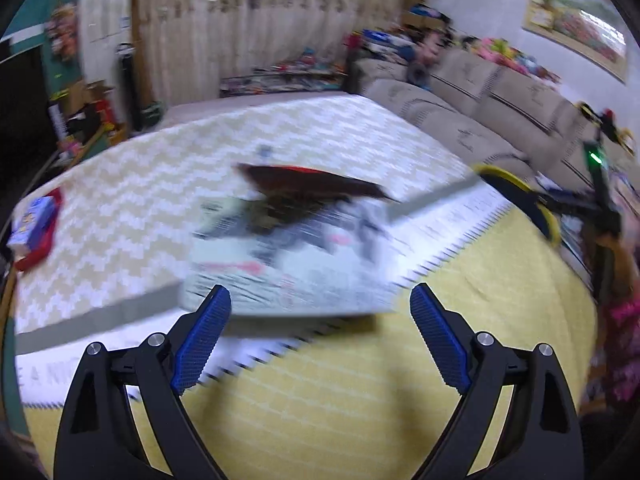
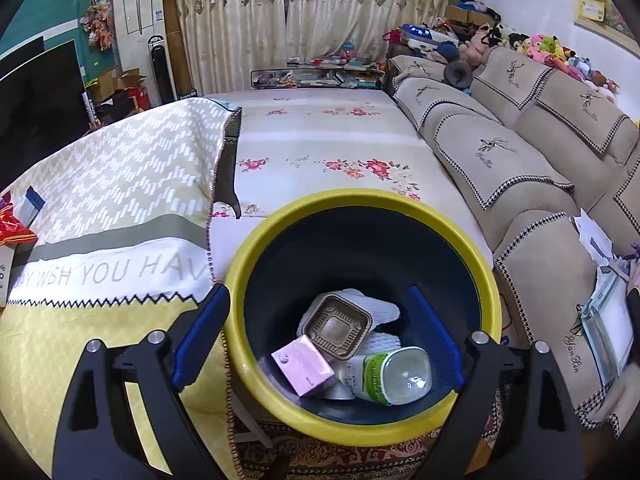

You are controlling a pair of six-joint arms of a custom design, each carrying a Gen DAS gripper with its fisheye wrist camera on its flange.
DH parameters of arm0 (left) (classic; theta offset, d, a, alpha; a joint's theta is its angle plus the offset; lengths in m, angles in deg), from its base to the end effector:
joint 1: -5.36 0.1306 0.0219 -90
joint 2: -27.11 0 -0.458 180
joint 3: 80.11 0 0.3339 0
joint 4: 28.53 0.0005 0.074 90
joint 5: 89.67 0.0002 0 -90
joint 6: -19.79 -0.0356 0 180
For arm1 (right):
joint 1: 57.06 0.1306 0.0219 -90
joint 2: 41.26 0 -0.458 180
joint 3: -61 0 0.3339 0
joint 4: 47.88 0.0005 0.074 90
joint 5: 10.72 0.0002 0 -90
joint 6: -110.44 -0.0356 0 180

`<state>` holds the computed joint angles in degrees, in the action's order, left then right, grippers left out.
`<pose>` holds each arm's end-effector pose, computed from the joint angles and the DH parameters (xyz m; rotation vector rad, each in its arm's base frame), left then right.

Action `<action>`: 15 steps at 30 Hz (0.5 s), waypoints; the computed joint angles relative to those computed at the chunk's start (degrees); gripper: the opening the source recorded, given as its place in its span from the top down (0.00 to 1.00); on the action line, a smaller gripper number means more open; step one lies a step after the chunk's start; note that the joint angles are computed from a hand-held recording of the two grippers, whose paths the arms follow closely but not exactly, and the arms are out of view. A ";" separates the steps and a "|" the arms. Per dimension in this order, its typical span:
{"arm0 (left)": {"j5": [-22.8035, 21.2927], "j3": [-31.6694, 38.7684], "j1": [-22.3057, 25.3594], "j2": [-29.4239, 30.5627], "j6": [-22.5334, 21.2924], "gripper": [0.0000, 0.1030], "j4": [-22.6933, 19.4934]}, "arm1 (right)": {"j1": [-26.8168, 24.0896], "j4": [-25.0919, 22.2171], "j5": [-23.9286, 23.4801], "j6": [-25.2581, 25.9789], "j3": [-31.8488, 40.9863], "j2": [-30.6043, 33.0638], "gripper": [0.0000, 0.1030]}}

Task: Collect trash
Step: 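Move the left gripper to the green-white tea box and grasp it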

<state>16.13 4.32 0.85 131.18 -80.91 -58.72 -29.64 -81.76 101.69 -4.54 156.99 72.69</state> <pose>0.5150 -0.0508 0.3798 0.4408 2.3761 -0.2868 0.5314 0.2598 0.3620 0.1124 2.3828 -0.0596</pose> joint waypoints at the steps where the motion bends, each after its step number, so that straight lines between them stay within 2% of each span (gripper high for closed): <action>1: 1.55 -0.46 -0.73 -0.61 -1.18 0.13 -1.14 | 0.00 0.24 -0.07 0.12 -0.23 -0.25 0.17; 3: 3.87 -1.95 -2.83 -2.27 -4.22 0.14 -3.04 | -0.12 0.73 -0.29 0.33 -0.68 -0.66 0.17; 6: -2.53 -4.25 -4.53 -4.93 -4.00 0.14 1.45 | -0.23 1.51 -0.71 0.28 -1.34 -1.11 0.17; 10: -3.50 -0.99 0.12 -2.33 1.70 0.13 0.86 | -0.24 2.26 -1.26 -0.09 -2.17 -1.46 0.17; 15: -5.68 1.82 2.61 1.98 1.48 0.12 -0.58 | -0.38 2.41 -1.43 -0.58 -2.66 -1.57 0.16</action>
